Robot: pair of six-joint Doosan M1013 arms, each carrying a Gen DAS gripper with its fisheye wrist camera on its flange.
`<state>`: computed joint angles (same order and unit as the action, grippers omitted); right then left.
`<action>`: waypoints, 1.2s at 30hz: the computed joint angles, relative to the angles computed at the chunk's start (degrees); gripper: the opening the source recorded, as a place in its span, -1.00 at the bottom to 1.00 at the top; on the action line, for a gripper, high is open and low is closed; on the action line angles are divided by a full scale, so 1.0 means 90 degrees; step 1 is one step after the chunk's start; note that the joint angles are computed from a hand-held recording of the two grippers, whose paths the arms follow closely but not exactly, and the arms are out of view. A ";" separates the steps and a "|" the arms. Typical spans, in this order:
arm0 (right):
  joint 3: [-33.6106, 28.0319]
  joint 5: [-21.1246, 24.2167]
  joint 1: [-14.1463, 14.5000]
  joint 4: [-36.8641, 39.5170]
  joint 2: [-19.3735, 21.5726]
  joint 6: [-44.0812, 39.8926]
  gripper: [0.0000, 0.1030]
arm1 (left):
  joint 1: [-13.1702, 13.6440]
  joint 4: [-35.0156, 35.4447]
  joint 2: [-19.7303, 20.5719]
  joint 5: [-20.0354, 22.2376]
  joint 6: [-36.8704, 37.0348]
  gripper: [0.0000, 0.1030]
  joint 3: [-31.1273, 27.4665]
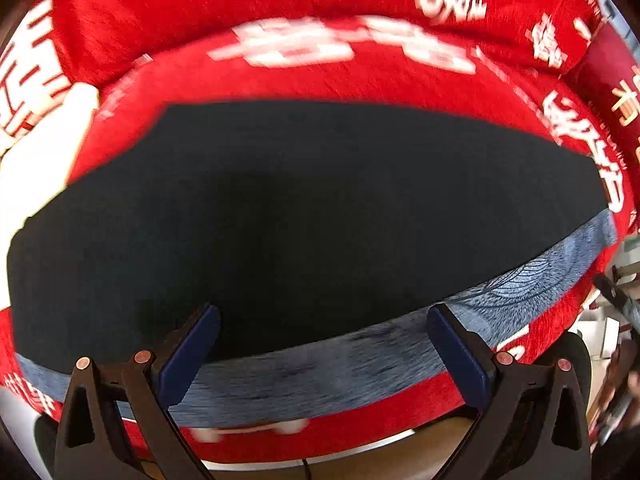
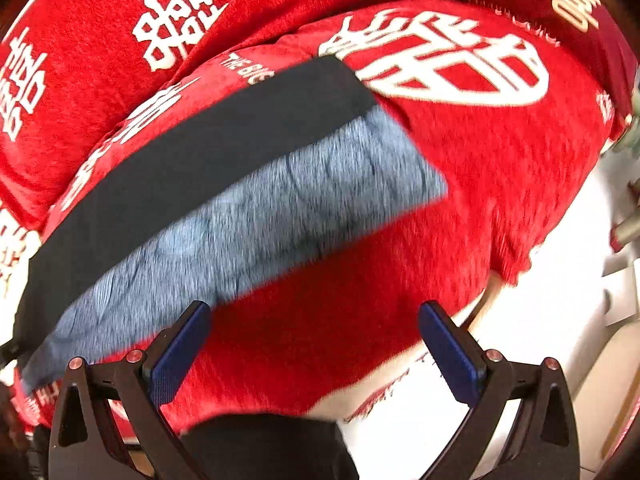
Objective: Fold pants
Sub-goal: 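Lower the trousers onto the cushion and smooth the waistband with both grippers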
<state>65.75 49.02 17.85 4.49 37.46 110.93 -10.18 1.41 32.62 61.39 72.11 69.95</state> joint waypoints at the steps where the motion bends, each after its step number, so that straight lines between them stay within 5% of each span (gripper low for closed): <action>1: 0.0067 -0.0105 0.0015 0.0056 -0.0021 -0.0083 0.99 | -0.0086 0.0324 0.0083 0.0103 -0.0212 1.00 -0.0087; 11: -0.0185 -0.0886 0.0039 0.0579 0.0220 -0.0643 1.00 | -0.0290 0.0937 0.0893 0.0795 -0.1034 1.00 -0.1442; 18: 0.0189 -0.1019 -0.0141 0.2527 0.0004 -0.2194 1.00 | -0.0512 0.0832 0.0983 0.0919 -0.1143 1.00 -0.1608; 22: 0.0110 -0.1270 -0.0121 0.2320 0.0028 -0.2223 1.00 | -0.0604 0.1069 0.0808 0.0549 -0.1583 1.00 -0.1232; 30: -0.0915 -0.1456 -0.0209 0.2018 0.0643 -0.1898 1.00 | -0.0595 0.1113 0.0951 0.0745 -0.1930 1.00 -0.1456; 36: -0.1026 -0.1580 -0.0198 0.1798 0.0728 -0.1729 1.00 | -0.0593 0.1073 0.1177 0.1184 -0.2273 1.00 -0.1881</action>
